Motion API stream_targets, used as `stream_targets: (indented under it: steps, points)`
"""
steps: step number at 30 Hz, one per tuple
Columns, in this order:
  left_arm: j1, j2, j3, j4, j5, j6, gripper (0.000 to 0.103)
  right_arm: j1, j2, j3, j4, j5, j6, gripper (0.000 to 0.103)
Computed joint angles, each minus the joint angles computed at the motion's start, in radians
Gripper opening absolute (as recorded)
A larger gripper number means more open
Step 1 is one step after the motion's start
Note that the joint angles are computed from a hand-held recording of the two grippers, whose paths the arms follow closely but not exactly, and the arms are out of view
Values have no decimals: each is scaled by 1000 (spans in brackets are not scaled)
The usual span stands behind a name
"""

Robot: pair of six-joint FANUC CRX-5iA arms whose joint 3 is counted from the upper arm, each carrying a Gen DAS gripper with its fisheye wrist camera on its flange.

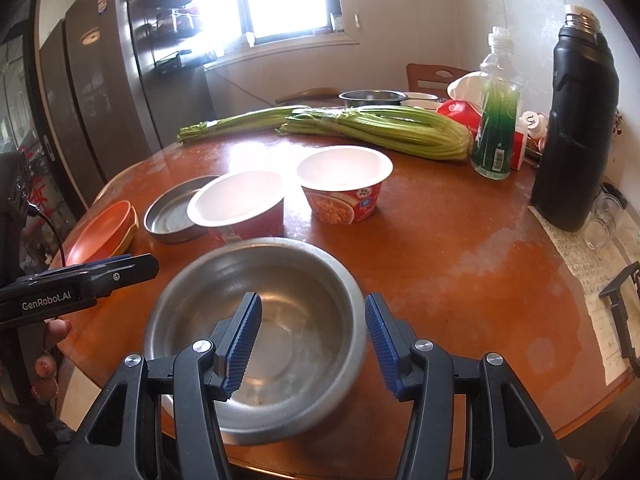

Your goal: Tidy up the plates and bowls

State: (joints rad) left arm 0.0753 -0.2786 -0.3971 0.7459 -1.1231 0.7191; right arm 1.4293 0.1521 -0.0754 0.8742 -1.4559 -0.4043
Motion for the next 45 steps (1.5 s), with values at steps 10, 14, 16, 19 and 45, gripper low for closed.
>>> stream_targets:
  steps: [10,14,16,19,45]
  points:
    - [-41,83,81,11,66,37,54,-90,43,75,-6,93,104,56]
    - [-71,128,125,4,80,54,54,-120,53,95,-8,117,122,56]
    - [-81,151,150,-5,76,70,54,-135,62,111,-15,120,135,56]
    - [-98,185,180,1,74,80,54,-157,75,141,-38,126,166,56]
    - [-133,311,257,34,19,79,51,-225,176,275,-95,135,368,56]
